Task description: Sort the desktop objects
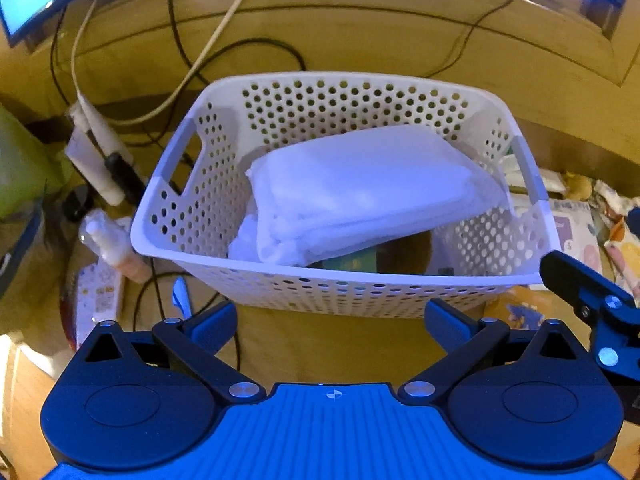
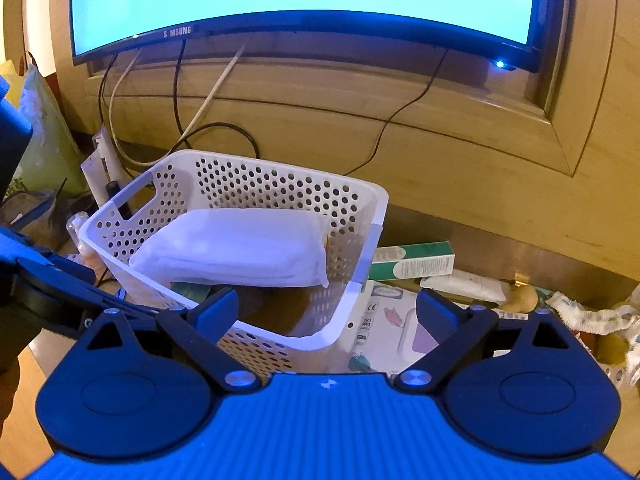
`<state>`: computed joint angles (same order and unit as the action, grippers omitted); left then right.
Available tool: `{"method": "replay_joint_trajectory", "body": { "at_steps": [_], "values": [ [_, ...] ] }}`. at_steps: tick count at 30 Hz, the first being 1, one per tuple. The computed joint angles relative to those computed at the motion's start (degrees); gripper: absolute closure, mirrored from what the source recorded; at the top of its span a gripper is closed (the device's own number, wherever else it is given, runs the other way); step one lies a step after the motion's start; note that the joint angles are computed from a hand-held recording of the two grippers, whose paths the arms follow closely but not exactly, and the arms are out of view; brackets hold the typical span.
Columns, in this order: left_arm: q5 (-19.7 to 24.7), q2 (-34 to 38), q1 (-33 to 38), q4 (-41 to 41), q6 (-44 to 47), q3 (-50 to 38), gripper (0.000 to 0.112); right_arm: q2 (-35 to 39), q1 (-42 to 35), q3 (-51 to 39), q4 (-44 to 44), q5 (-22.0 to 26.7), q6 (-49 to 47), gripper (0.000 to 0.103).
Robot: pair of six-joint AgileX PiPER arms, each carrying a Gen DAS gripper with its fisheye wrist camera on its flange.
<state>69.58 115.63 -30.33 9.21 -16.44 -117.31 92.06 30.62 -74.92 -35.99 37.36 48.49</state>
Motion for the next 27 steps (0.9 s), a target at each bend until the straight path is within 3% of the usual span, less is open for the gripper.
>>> {"method": "replay_joint_trajectory", "body": {
  "at_steps": [10, 27],
  "values": [
    [-3.3, -1.5, 0.4, -0.7, -1.1, 1.8, 0.009, -0.2, 0.2, 0.8, -2.5, -0.9, 2.1, 0.006],
    [-1.6, -0.9, -0.7, 1.4, -1.8, 0.8, 0.009, -1.4, 0.0, 2.4, -2.9, -2.2, 2.5, 0.006]
  ]
}}
